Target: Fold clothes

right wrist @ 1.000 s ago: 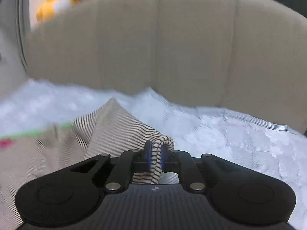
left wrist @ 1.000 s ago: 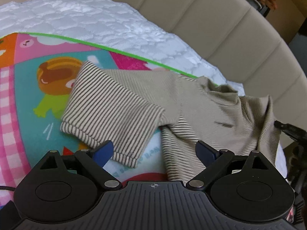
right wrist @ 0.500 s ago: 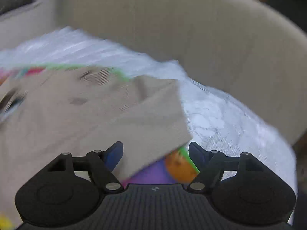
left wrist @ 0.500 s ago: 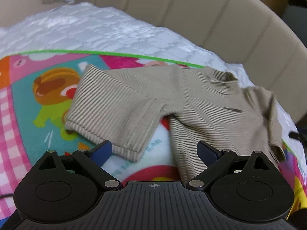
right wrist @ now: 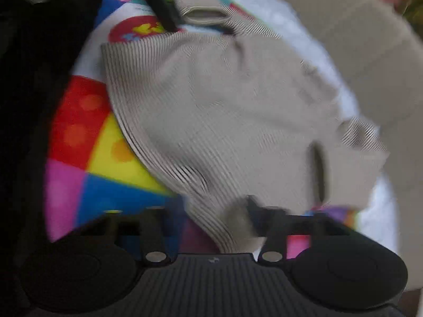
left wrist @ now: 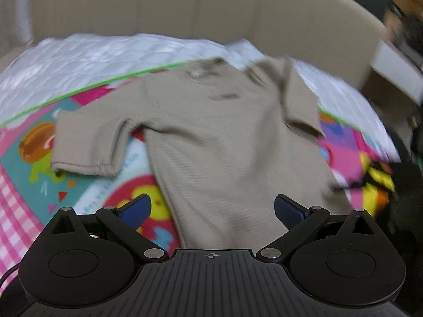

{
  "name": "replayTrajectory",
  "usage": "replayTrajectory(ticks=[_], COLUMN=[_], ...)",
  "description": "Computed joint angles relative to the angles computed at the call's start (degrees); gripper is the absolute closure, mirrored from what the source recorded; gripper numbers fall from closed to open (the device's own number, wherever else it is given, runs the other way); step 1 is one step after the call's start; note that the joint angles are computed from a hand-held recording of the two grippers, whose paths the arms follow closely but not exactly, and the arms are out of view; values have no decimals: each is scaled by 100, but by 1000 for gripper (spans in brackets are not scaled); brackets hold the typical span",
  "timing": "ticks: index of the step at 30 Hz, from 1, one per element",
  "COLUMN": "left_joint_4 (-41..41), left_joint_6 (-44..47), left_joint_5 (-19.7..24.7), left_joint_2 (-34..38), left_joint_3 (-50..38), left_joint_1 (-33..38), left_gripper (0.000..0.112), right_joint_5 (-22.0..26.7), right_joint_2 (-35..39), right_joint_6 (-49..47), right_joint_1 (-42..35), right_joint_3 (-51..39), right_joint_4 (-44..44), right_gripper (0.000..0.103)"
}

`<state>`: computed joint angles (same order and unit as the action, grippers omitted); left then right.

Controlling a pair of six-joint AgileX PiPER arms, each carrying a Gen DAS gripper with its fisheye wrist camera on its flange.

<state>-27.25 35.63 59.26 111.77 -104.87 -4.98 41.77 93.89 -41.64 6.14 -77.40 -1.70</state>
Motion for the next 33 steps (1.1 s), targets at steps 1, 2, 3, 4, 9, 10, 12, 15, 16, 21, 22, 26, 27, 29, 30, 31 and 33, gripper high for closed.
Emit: replayTrajectory(ticks=[1, 2, 3, 4, 9, 10, 12, 15, 16, 21, 22, 26, 27, 29, 30, 31, 33], left_joint_4=[10, 13, 43, 100, 1318, 1186, 742, 625, 675, 474, 401, 210, 181, 418, 640, 859, 991], left_joint_6=[219, 433, 591, 686, -158, -101, 215, 200, 129, 298, 375, 770, 879, 867, 787, 691, 557], left_joint_5=[21, 29, 0, -71, -304, -64, 197, 186, 101, 216, 283, 677, 795, 728, 635, 580, 601], left_joint_2=[-130, -262, -369, -446, -136, -36, -37, -73, -72, -83, -90, -101, -100, -98, -64, 6, 131], left_joint_3=[174, 359, 521, 661, 501, 337, 258, 226, 221, 132, 112, 25, 0, 43, 55, 26, -61], left_joint_1=[-27, -55, -93, -142, -583, -532, -369, -292, -300, -250, -232, -207, -210, -350, -459, -556, -611], left_gripper=[10, 9, 9, 9, 9, 9, 9, 9, 9, 9, 9, 9, 9, 9, 9, 9, 9], right_joint_5=[-177, -317, -344, -247, 829, 1240, 1627, 1562, 1495, 930, 724, 265, 427, 777, 967, 1299, 1814], right_joint_2=[-26, -40, -24, 38, 575, 542, 378, 129, 119, 178, 147, 200, 273, 467, 590, 723, 698], right_joint_6=[209, 440, 624, 691, 670, 267, -421, -1061, -1050, -1075, -1043, -420, -395, -259, -149, -169, -616], right_joint_1=[-57, -149, -318, -517, -1127, -1278, -1308, -955, -782, -135, -55, -297, -447, -730, -863, -993, -1111], right_joint_3=[-89, -228, -481, -816, -2328, -2394, -2111, -1298, -1079, -379, -283, -891, -1209, -1909, -2300, -2689, -2778], right_joint_4=[-14, 5, 143, 377, 1088, 1424, 1683, 1378, 1203, 435, 298, 467, 669, 1021, 1172, 1379, 1697], right_gripper=[89, 100, 100, 100, 98, 97, 72, 64, 64, 79, 93, 103, 103, 103, 103, 103, 97])
